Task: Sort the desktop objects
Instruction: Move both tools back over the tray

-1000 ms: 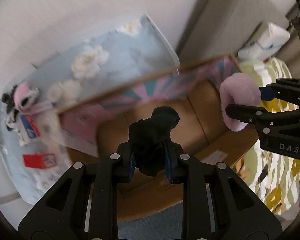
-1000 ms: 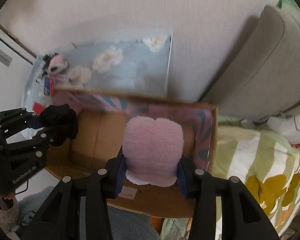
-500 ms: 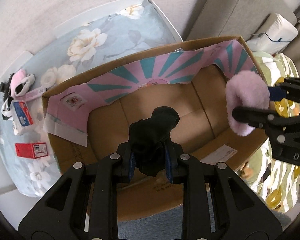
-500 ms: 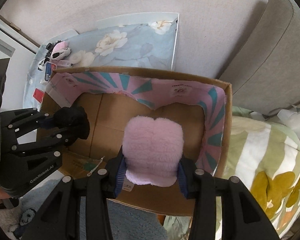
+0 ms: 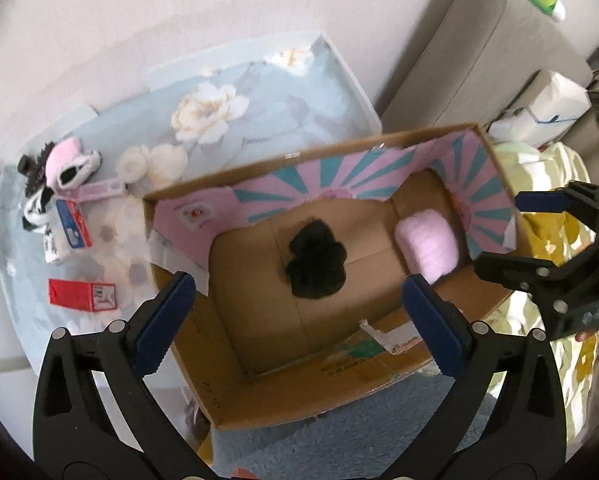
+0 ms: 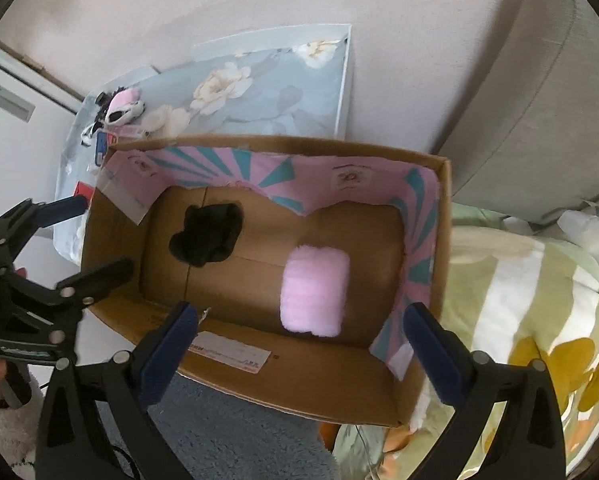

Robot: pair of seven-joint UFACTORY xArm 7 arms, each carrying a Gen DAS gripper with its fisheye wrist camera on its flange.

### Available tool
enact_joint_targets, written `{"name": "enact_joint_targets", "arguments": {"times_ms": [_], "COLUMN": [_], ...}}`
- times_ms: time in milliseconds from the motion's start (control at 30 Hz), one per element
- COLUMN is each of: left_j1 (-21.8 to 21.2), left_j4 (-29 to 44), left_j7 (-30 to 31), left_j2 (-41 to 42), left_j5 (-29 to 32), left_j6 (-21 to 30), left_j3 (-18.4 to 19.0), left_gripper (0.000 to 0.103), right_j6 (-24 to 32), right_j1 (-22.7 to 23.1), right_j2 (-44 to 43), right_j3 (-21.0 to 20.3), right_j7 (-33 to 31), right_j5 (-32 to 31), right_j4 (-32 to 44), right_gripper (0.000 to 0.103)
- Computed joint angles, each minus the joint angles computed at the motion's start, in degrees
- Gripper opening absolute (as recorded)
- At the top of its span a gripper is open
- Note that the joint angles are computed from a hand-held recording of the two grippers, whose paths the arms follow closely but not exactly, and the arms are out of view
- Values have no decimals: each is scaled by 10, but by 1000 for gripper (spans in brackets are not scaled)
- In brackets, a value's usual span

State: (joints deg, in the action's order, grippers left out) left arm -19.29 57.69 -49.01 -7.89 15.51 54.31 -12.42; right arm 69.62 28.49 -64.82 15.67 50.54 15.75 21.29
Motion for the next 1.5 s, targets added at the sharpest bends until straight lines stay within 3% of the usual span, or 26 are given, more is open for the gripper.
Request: {"name": "enact_joint_targets", "arguments": {"times_ms": [133, 300, 433, 633, 1000, 1300, 1500], "left_j1": [3, 8, 10, 27, 79, 141, 200], "left_j4": [-16, -18, -30, -23, -71, -110, -124], "left_j7": [11, 21, 42, 41, 63, 107, 155], "left_j2": [-25, -40, -60, -82, -175, -249, -297], "left_j5": [-15, 3, -33, -15, -20, -21, -10], "left_j6": [-21, -4, -12, 30, 43, 76, 88], "left_j3": [4, -5, 4, -4, 22, 49, 87], "left_gripper": [103, 103, 103, 103, 103, 103, 103], "right_j6": [-2, -3, 6, 21, -61, -147, -187], "right_j1": [-3, 0, -6, -19, -33, -38, -28], "right_j2": [-3, 14, 27, 70, 166, 318, 434], "right_j3": [6, 8, 0, 24, 33, 39, 37], "right_j7": [9, 20, 36, 36, 49, 61, 60], "right_j5": [-4, 3, 13, -31, -51, -86, -115], "right_j4": [4, 13, 22, 68, 122, 206, 283], "right_gripper": [102, 102, 103, 103, 103, 103, 103]}}
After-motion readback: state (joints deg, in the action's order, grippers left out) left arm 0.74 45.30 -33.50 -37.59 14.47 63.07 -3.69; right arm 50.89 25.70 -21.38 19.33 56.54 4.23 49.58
